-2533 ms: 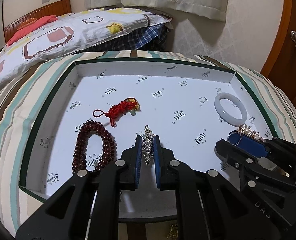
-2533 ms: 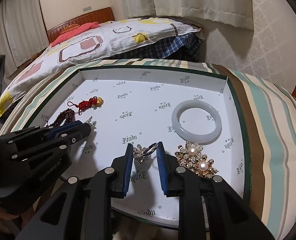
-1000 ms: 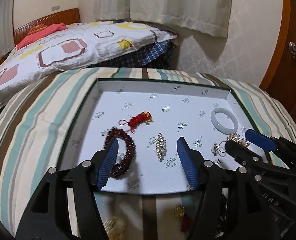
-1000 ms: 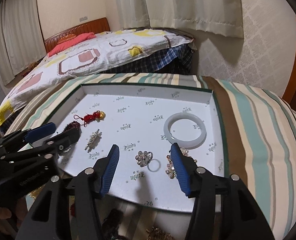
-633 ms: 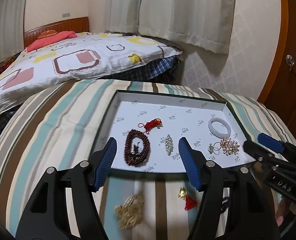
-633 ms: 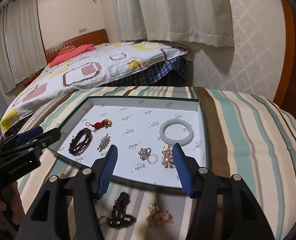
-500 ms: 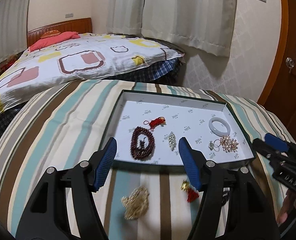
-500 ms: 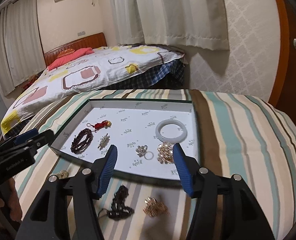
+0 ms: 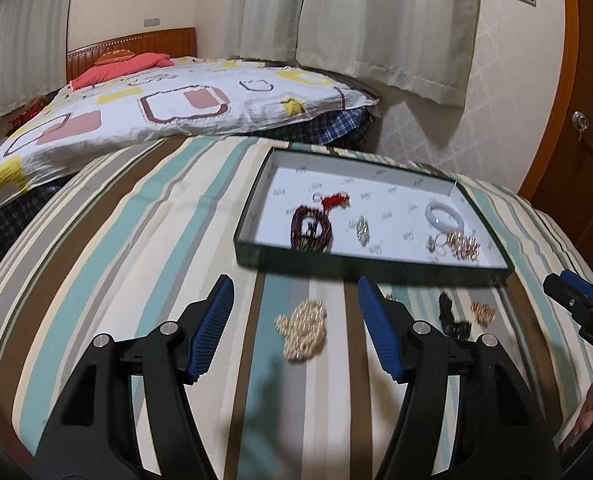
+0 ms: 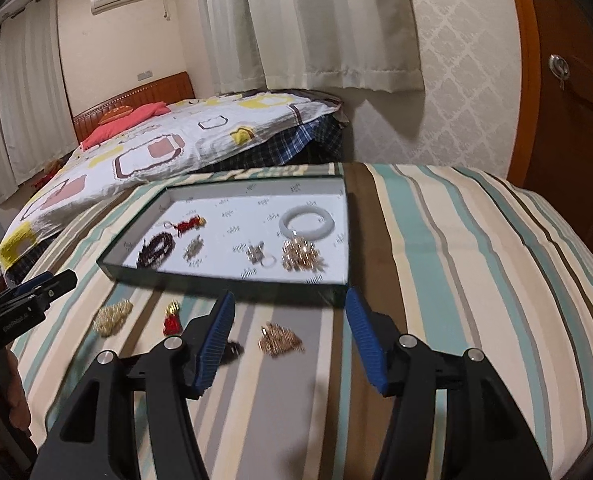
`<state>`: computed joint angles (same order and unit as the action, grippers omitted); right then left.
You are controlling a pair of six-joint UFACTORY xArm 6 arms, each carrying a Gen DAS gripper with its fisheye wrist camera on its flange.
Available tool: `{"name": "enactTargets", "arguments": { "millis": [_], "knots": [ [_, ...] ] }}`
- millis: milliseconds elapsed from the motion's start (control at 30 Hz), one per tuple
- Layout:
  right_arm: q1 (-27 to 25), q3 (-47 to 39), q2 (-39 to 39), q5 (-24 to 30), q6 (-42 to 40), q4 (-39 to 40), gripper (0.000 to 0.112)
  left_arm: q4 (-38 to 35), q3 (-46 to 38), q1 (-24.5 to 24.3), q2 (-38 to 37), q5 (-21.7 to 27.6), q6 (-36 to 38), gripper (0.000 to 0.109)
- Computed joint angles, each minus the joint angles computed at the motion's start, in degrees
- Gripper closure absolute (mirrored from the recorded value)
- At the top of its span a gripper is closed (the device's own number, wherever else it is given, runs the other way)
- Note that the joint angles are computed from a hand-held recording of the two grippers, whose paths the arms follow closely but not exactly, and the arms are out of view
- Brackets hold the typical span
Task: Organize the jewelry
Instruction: 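Lower the left tool and grasp the white pearl cluster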
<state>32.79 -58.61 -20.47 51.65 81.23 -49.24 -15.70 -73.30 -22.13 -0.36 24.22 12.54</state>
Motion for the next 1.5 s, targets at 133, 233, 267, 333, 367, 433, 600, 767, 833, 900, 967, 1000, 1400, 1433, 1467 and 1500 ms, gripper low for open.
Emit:
{"name": "enactTargets", "arguments": {
  "millis": [133,233,267,333,367,433,600,767,833,900,967,1000,1400,1433,1467,1500],
  "knots": [
    [1.13,1.83,-0.65,1.02,1.13,0.19,0.055,0.65,2.64,0.17,-1.31,-0.37,-0.17,0.046],
    [1.38,2.99,-1.03,1.01,1.79,0.70,0.055,1.60,4.28,0.25,-1.87,-0.76,-0.43,0.046],
    [1.53,3.11,-1.05,1.13,1.98,0.67,0.055,2.08,4.43,0.19,-1.87,-0.72,-0.80,0.046],
    [1.51,3.47,-1.09,0.94,2.21,0.77,0.055,2.36,4.40,0.16,-1.51,-0.55,-0.86,0.046],
    [1.53,3.58,-1.06,0.88,2.29,0.77,0.055,2.43,4.13,0.15,-1.20,-0.34,-0.89,0.046],
    [1.52,3.68,-1.01,0.75,2.34,0.70,0.055,2.41,3.29,0.11,-0.34,0.51,-0.84,0.046],
    [1.27,4.01,-0.97,0.63,2.36,0.93,0.055,3.44,0.99,-0.07,2.22,2.25,-1.87,0.046],
    [0.58,4.29,-0.77,-0.04,2.13,1.64,0.055,4.64,-2.72,-0.20,5.47,4.73,-3.37,0.046],
    [0.36,4.27,-0.63,-0.27,1.93,1.87,0.055,4.20,-4.15,-0.15,6.68,5.94,-3.35,0.046],
    [0.07,4.20,-0.45,-0.56,1.55,2.20,0.055,4.35,-5.11,-0.21,7.57,6.85,-3.42,0.051],
    [-0.08,4.16,-0.33,-0.71,1.37,2.37,0.055,3.84,-5.79,-0.13,8.20,7.96,-2.52,0.063],
    [-0.23,4.14,-0.25,-0.88,1.22,2.57,0.055,3.69,-6.09,-0.11,8.50,8.65,-2.22,0.067],
    [-1.79,2.29,2.69,-3.69,-1.63,4.47,0.055,5.58,-3.85,-0.27,7.33,4.68,-1.63,0.088],
    [-1.98,1.96,3.17,-3.95,-1.97,4.60,0.055,5.43,-3.76,-0.09,7.21,4.57,-1.77,0.088],
    [-2.18,1.63,3.65,-4.24,-2.29,4.77,0.055,5.24,-3.76,0.14,7.16,4.60,-1.89,0.088],
    [-2.48,1.31,4.16,-4.63,-2.62,5.02,0.055,5.18,-3.73,0.40,7.11,4.57,-2.13,0.089]
  ]
}}
